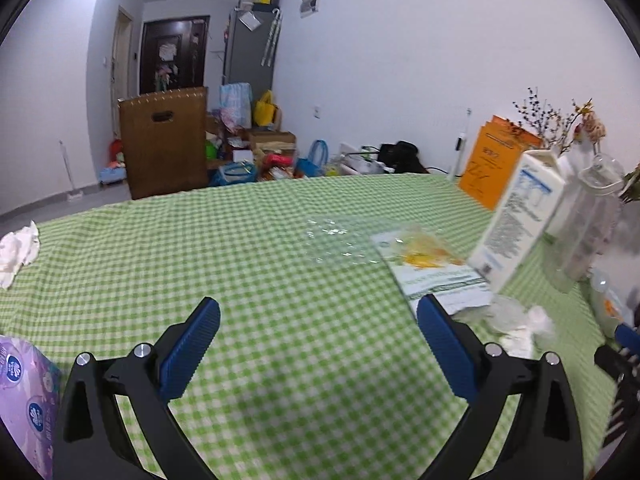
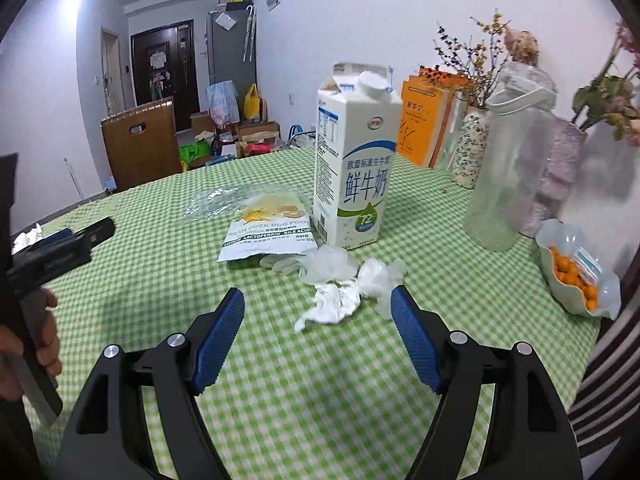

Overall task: Collect trash
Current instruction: 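Move both tools back over the table toward the white tissues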

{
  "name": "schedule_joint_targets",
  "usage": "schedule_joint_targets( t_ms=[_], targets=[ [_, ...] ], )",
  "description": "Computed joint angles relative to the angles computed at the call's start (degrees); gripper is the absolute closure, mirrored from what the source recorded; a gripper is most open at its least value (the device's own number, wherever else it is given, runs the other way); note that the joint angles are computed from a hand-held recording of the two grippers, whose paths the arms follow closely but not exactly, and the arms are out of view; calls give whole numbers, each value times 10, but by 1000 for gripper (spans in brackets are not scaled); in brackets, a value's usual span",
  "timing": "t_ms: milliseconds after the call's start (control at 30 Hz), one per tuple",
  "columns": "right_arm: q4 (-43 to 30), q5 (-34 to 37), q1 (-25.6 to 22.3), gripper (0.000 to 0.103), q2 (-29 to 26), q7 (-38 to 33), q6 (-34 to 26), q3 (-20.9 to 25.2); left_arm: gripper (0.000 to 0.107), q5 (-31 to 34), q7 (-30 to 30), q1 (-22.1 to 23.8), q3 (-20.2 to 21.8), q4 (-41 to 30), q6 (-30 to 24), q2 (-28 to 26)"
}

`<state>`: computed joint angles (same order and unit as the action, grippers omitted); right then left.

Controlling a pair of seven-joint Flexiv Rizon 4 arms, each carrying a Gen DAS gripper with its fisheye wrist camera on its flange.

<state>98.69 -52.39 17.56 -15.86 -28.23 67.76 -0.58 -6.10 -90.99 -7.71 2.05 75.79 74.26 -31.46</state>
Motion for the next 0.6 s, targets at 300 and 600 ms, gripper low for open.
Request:
schedule_joint_targets(
  t_ms=[300,600],
  targets=[
    [-82,113,10,30,-78,-118,-73,8,11,-32,22,23,-25,0,-3,-16],
    [-147,226,7,30,-136,-190,-127,19,11,-33,17,19,-17,-15,-22,-33]
  ],
)
